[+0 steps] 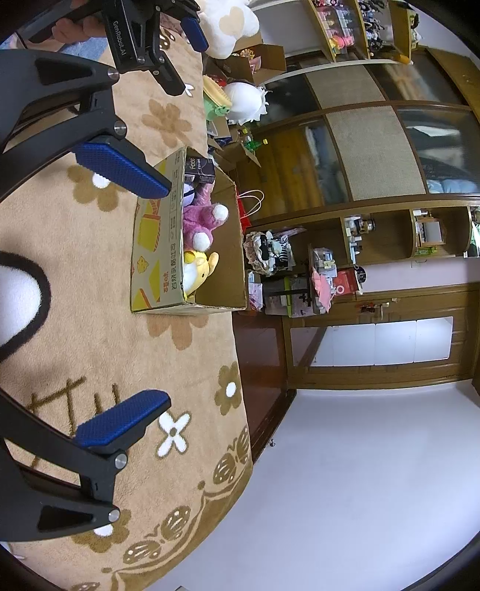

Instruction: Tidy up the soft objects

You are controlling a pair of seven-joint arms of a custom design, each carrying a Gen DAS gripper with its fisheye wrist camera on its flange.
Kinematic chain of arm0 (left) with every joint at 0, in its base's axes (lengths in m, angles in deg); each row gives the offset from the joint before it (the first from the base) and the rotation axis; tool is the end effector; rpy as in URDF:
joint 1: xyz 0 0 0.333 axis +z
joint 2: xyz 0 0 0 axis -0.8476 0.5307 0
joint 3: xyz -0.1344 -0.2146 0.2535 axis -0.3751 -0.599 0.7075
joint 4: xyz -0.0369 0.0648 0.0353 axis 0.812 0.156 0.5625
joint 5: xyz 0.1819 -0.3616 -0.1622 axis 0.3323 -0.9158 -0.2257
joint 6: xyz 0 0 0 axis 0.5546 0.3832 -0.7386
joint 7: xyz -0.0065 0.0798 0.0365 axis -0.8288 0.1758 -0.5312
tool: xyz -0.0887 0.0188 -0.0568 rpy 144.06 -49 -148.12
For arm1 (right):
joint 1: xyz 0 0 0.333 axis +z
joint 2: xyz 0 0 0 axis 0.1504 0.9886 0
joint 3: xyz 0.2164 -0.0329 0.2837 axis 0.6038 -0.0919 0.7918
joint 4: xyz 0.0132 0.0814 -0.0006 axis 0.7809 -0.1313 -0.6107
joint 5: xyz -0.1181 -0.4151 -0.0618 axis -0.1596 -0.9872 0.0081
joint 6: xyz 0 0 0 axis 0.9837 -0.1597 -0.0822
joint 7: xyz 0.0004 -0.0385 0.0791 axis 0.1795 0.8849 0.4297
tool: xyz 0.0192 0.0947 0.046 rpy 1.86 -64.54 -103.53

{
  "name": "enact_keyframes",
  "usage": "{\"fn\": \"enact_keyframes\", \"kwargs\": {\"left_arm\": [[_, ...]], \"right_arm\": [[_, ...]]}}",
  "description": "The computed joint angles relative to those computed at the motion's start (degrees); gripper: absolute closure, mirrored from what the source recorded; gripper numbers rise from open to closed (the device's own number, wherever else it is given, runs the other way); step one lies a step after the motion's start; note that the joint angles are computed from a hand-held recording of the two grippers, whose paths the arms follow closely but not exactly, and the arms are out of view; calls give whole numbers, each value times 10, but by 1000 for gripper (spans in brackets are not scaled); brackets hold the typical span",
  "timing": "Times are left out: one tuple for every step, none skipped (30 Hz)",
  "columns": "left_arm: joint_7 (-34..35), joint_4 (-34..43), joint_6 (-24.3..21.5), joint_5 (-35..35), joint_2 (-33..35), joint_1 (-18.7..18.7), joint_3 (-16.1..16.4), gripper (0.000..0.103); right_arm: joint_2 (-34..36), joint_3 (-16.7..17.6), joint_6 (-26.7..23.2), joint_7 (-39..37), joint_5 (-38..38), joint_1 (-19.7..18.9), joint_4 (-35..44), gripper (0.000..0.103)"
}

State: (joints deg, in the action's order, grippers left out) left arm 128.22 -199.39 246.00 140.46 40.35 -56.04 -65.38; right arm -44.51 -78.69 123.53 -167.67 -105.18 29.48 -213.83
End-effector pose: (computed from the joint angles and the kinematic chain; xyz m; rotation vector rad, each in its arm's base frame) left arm 0.5641 -0.1752 0.5309 -1.3830 1.8040 -0.8247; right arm 0.4852 0.3245 0.5197 -1.4635 1.7195 -0.8880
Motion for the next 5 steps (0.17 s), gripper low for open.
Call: {"fn": "enact_keyframes", "kwargs": {"left_arm": [[-5,-1,0,4,0,1,-1,2],[-4,0,0,4,0,1,0,2],[-2,-1,0,2,0,0,0,2],[1,-1,1,-1,-1,-1,1,2],[2,-2,1,-2,-1,-1,1,2]], "right_arm": [[1,1,-1,1,0,0,1,0],[2,1,-3,3,0,1,2,0],[1,0,-1,2,0,1,1,0],[1,0,0,1,0,1,1,0],[2,0,-1,3,-1,1,2,0]]}}
